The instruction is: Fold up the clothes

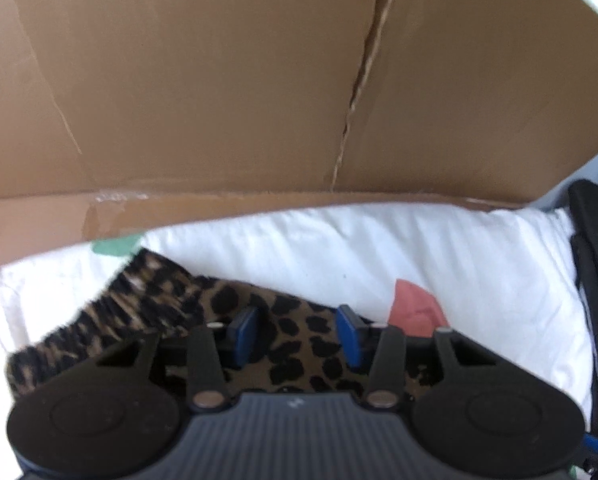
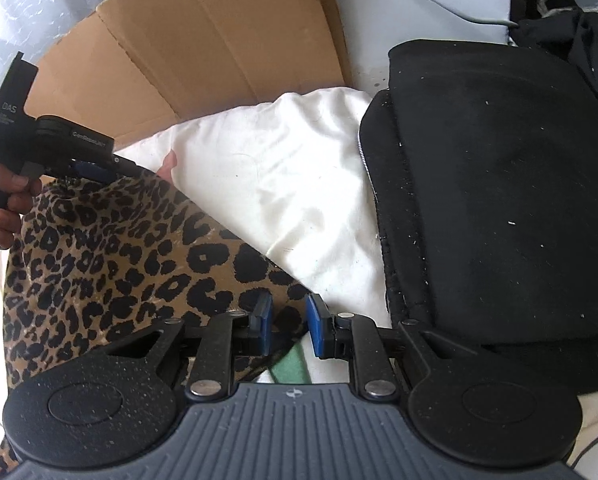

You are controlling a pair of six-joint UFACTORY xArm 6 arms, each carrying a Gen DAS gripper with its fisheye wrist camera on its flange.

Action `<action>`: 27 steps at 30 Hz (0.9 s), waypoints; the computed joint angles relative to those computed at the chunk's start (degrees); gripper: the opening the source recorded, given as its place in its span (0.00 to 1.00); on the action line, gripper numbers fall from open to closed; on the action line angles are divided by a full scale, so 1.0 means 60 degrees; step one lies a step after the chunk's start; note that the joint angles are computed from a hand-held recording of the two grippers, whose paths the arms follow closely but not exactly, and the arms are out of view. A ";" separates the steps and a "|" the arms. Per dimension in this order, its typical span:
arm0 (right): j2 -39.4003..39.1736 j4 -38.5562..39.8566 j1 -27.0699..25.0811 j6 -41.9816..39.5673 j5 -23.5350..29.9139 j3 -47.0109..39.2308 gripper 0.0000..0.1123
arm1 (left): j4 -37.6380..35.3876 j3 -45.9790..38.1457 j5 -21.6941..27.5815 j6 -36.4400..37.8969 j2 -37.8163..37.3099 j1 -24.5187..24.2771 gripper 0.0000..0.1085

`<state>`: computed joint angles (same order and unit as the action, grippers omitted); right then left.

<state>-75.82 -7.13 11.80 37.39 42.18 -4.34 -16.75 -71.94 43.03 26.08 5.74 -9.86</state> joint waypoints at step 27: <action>0.0647 -0.0253 0.1614 0.1047 -0.0648 -0.0141 0.22 | 0.0761 0.0539 0.0764 0.1124 -0.0804 0.1193 0.41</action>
<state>-71.94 -8.65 21.48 43.67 38.30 -5.19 -12.18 -68.70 47.61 32.82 0.92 -2.70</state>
